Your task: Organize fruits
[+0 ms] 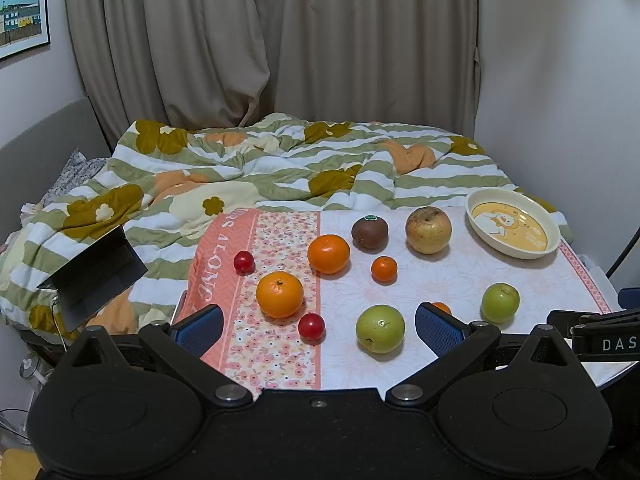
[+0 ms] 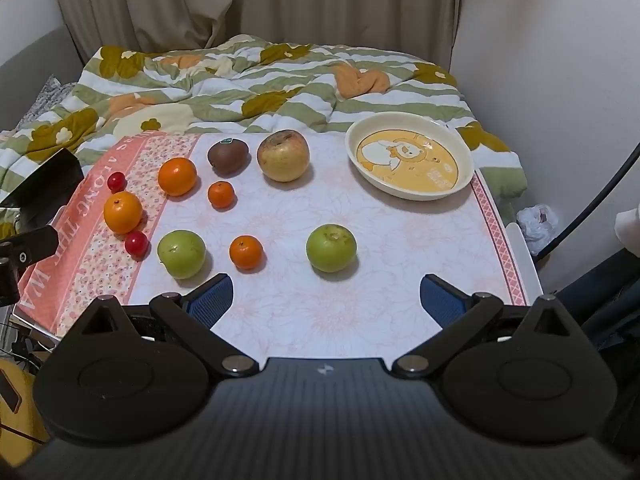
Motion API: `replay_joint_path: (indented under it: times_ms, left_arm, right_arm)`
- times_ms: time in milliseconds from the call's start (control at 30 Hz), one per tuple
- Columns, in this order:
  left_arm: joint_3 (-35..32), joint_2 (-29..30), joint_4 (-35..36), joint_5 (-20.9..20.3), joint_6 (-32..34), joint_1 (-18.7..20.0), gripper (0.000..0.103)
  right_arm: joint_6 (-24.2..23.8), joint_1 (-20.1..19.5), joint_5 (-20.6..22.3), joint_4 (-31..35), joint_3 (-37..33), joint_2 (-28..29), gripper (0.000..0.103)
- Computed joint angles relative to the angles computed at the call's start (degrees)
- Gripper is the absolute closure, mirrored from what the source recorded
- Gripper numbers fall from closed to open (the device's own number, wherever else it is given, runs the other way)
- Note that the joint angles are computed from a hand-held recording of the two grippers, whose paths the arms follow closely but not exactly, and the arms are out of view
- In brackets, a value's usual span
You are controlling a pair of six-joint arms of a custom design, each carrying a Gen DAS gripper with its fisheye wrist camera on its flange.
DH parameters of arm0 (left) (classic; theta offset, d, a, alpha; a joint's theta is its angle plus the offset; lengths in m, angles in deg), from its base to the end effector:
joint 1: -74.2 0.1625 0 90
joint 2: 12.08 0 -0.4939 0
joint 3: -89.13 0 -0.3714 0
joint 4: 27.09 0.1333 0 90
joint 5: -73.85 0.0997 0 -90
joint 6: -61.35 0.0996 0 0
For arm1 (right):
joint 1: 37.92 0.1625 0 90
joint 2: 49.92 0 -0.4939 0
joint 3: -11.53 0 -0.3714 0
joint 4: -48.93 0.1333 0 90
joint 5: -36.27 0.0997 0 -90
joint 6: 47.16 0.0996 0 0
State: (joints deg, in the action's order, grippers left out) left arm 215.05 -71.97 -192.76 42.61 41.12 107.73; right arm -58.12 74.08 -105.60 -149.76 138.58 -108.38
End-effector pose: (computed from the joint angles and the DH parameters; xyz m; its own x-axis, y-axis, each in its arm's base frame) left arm -0.3008 -0.4614 0.2162 -0.6650 0.1431 -0.7330 0.6308 0.6331 -0.4486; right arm 0.2419 -0.4521 0.2548 -0.6939 0.0993 0.7132 -0.4262 0.7416 -0.5180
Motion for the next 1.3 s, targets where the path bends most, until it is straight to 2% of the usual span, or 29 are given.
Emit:
replay_joint_path:
  times_ms: [1300]
  left_arm:
    - [0.17,-0.34,-0.99,-0.47,0.77,0.00,0.000]
  right_arm:
    - [0.65,0.67,-0.65,0.09,-0.15,0.59,0.000]
